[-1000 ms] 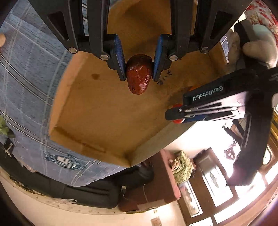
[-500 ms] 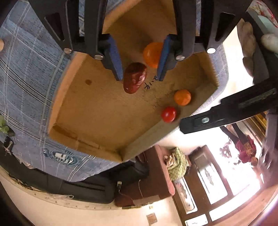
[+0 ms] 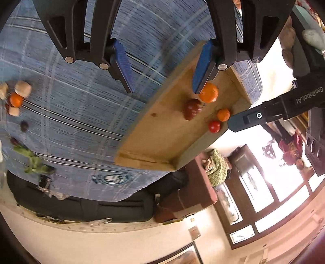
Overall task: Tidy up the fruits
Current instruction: 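Carry tomato and date over the cardboard box and open both tools, then grasp a white root chunk with the left tool while the right tool grasps another red date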
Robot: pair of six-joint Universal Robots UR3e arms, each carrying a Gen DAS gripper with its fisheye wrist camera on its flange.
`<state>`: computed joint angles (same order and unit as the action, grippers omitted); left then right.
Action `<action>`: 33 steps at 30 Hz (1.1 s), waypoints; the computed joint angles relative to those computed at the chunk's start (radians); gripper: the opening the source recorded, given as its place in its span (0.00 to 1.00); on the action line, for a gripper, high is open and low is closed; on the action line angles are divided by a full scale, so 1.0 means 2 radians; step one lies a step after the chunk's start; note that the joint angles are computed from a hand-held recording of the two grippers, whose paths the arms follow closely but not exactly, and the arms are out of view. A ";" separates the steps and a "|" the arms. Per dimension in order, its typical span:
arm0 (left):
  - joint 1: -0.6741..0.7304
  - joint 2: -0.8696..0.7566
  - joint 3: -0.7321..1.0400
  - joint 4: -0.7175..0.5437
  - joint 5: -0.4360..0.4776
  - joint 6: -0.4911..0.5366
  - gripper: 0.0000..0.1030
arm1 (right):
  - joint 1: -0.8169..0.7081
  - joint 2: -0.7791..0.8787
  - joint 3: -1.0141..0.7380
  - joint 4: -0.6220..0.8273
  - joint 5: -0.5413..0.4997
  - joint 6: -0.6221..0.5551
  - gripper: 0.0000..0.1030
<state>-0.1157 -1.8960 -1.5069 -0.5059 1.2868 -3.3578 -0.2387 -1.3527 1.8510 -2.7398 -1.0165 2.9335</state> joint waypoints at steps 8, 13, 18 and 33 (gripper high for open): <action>-0.051 -0.032 0.047 -0.024 0.018 0.003 0.59 | -0.105 -0.045 0.066 0.014 0.037 -0.031 0.67; -0.077 -0.069 0.101 -0.050 0.017 0.009 0.59 | -0.170 -0.046 0.081 0.018 0.054 -0.038 0.66; -0.098 -0.099 0.138 -0.065 0.022 0.020 0.63 | -0.242 -0.062 0.102 0.018 0.076 -0.044 0.66; -0.134 -0.207 0.254 -0.116 -0.029 0.035 0.64 | -0.526 -0.181 0.113 0.176 0.080 -0.124 0.71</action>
<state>-0.3846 -2.3098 -0.9988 -0.7381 1.2291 -3.2876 -1.2912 -1.7155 2.0773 -2.3882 -0.8558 2.6861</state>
